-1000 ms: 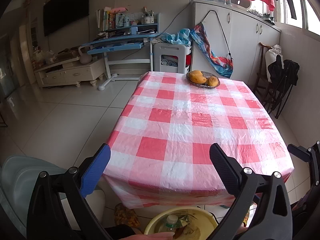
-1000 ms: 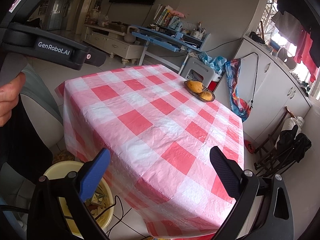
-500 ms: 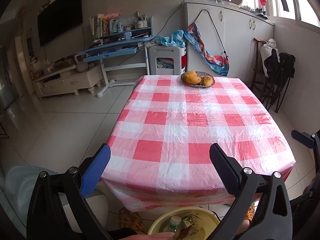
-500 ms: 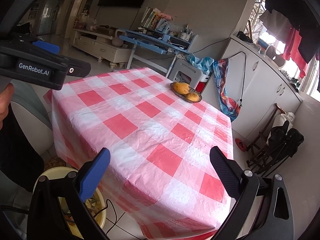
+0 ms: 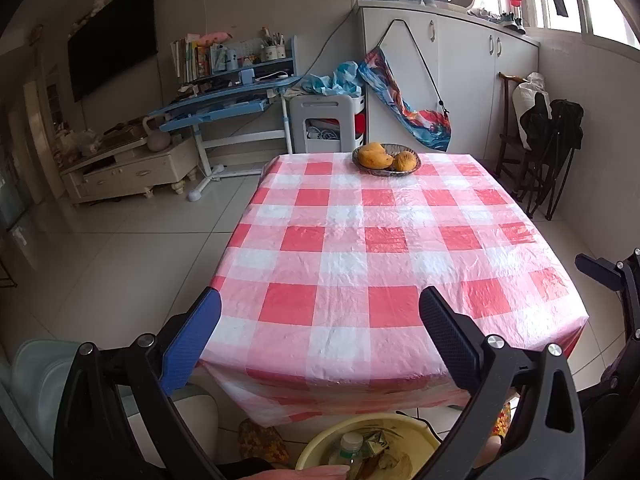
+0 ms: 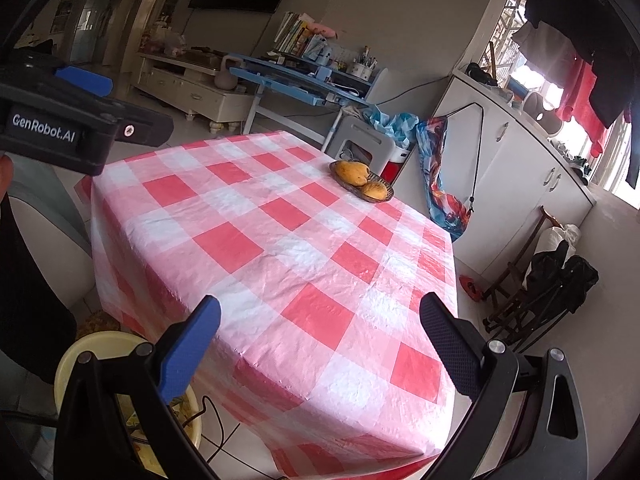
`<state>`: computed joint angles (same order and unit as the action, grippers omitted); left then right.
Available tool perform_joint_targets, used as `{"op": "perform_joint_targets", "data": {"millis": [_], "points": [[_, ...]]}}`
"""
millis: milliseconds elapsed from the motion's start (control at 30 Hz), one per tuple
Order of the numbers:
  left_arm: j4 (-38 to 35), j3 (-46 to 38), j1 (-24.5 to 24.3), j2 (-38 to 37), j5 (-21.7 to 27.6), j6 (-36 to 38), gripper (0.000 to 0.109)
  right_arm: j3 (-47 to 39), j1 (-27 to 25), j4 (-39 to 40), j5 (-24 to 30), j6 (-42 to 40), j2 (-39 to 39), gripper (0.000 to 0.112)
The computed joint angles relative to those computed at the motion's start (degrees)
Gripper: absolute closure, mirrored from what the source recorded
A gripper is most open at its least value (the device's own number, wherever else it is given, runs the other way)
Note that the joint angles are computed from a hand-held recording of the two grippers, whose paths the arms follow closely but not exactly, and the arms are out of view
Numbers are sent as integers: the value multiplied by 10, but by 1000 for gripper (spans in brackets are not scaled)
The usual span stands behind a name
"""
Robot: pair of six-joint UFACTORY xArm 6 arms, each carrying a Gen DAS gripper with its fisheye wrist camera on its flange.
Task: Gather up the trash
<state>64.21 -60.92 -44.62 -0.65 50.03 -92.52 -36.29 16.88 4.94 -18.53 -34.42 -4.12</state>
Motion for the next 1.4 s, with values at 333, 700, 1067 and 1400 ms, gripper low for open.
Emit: {"op": "perform_joint_targets", "data": {"millis": [333, 700, 1067, 1400], "points": [[3, -6, -1, 8, -7, -3, 13, -3, 27, 96, -8, -83, 8, 17], [2, -9, -1, 10, -12, -4, 13, -14, 71, 210, -24, -180, 26, 17], [-2, -7, -2, 9, -12, -4, 13, -14, 76, 218, -26, -180, 28, 17], [-6, -5, 1, 10, -18, -1, 13, -14, 81, 228, -26, -191, 27, 17]]}}
